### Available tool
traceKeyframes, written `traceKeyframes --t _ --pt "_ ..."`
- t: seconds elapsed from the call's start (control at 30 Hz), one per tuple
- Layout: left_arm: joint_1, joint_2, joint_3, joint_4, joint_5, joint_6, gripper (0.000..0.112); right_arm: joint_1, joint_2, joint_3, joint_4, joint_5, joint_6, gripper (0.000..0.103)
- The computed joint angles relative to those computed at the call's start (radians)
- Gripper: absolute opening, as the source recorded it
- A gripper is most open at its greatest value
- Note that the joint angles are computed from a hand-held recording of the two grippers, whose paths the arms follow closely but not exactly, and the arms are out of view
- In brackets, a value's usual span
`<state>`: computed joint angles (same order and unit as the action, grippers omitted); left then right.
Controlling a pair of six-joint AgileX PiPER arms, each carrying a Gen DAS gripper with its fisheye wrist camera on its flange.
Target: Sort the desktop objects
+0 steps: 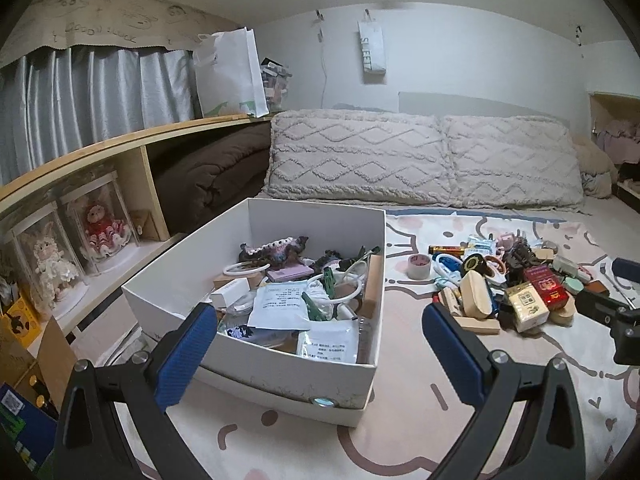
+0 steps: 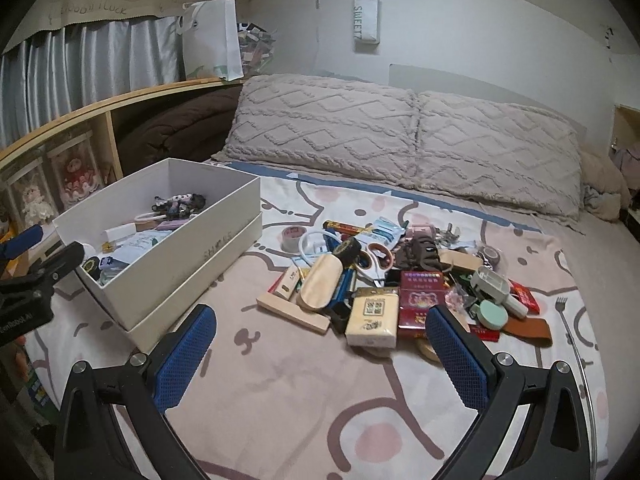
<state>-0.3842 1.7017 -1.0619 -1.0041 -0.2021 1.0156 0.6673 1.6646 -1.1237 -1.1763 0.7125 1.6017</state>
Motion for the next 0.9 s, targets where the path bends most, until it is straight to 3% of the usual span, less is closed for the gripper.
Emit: traceKeyframes --t 0.33,0.47,0.57,0.7,0.9 --pt "-0.028 -0.076 0.098 0.137 -0.014 -0.135 0.103 0.011 -0.065 0.116 -0.096 -0.021 0.141 0.103" --pt "-0.045 -0.104 0.128 0.121 -0.011 -0.108 0.103 0.019 -0.096 0.152 -0.117 -0.033 0.170 0.103" --pt "-0.053 -0.131 0.162 0.207 -0.023 -0.194 0.103 0.033 -0.117 0.167 -0.120 -0.036 0.169 0.103" --pt "-0.084 -0.151 0.171 0.022 -0.034 -0.007 0.103 0.061 -0.131 0.179 -0.124 -0.020 0.163 0.103" --pt "-0.091 -0.178 0.202 0.127 -0.008 -0.120 0.103 0.082 -0.149 0.204 -0.141 -0.024 0.184 0.103"
